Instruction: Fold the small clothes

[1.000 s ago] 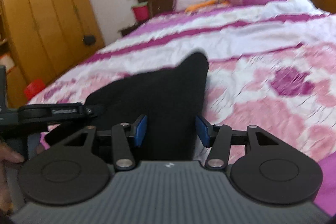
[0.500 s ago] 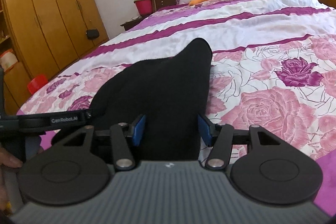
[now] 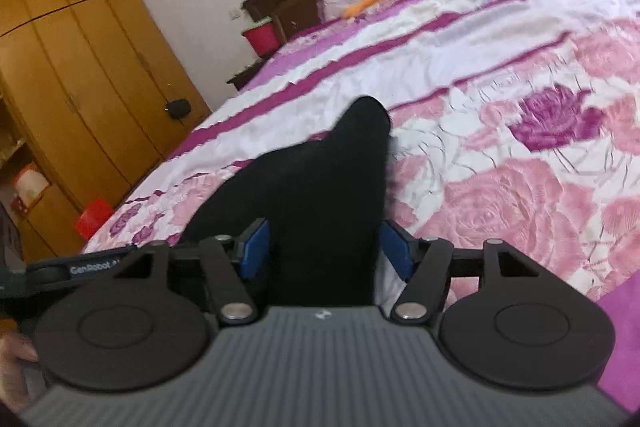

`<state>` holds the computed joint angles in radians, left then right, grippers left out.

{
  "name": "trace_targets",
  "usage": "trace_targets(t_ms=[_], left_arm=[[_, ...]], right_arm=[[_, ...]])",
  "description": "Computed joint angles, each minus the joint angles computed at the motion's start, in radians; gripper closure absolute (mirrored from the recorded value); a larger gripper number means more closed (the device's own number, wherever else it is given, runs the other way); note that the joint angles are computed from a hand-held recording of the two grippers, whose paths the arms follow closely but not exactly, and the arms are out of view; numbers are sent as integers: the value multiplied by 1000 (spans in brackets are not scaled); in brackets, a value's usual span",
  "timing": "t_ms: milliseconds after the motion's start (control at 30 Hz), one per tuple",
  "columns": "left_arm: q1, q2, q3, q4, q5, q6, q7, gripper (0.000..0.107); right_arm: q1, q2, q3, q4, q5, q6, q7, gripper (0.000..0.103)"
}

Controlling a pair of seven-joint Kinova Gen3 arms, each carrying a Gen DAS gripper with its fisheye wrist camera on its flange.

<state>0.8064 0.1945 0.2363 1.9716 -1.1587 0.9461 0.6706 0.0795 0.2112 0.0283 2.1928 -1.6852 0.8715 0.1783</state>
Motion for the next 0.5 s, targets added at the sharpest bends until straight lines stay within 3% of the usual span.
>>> trace_targets(t_ms=[100, 300, 500], left_arm=[[-14, 1, -11, 26, -18, -51, 41, 38], [-61, -34, -25, 127, -138, -195, 215, 37], [-81, -24, -6, 141, -200, -210, 235, 37]], right_arm=[[1, 32, -2, -15, 15, 6, -28, 37], [31, 135, -32, -81, 96, 91, -129, 34], [38, 170, -56, -108, 110, 106, -126, 32]])
